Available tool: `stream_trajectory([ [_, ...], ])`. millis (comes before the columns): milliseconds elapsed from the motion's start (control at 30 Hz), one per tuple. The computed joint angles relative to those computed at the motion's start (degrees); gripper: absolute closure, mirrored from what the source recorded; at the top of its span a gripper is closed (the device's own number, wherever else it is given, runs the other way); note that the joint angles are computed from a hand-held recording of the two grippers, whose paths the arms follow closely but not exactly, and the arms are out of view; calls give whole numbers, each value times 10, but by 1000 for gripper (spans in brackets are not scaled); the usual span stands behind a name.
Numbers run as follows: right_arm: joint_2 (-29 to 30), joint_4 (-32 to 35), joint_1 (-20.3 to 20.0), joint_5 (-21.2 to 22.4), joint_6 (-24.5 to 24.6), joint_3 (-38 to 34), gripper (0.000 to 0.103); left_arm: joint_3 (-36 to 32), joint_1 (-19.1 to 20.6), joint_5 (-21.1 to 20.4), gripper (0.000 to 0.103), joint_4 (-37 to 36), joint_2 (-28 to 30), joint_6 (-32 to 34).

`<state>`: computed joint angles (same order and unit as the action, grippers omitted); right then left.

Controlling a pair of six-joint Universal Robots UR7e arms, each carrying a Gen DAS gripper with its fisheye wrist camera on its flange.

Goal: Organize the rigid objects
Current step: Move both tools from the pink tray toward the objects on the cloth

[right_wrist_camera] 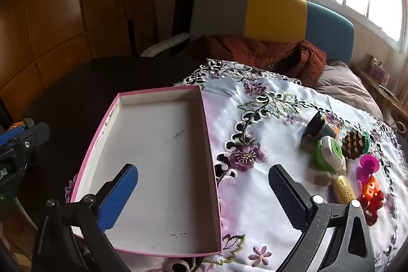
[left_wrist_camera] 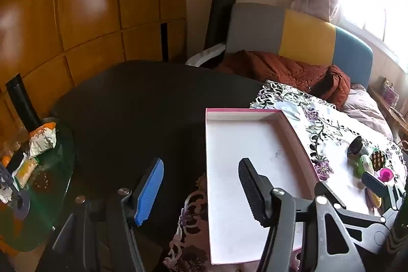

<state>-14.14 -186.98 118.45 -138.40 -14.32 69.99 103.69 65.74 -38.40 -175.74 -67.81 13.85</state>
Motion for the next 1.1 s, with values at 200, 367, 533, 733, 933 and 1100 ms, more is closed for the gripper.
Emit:
stream_trajectory([
  [200, 8, 25, 2, -14, 1, -20, 0, -12, 10, -11, 41, 36, -4, -7],
  [367, -2, -5, 0, 4, -3, 2, 0, -1, 6, 2, 41, -12, 9, 16],
  [533, -3, -3, 0, 4, -8, 1, 0, 0, 4, 4, 41, -4, 8, 13],
  [733, -4, -4, 0, -1, -21, 0, 0, -5, 4, 5, 41, 13, 7, 6],
  [933, -8, -18, -2, -3, -42, 3, 0, -6, 3, 3, 41, 20, 9, 9],
  [1100, -12, -24, -4, 0, -45, 9, 0, -5, -1, 7, 41, 22, 10, 14],
])
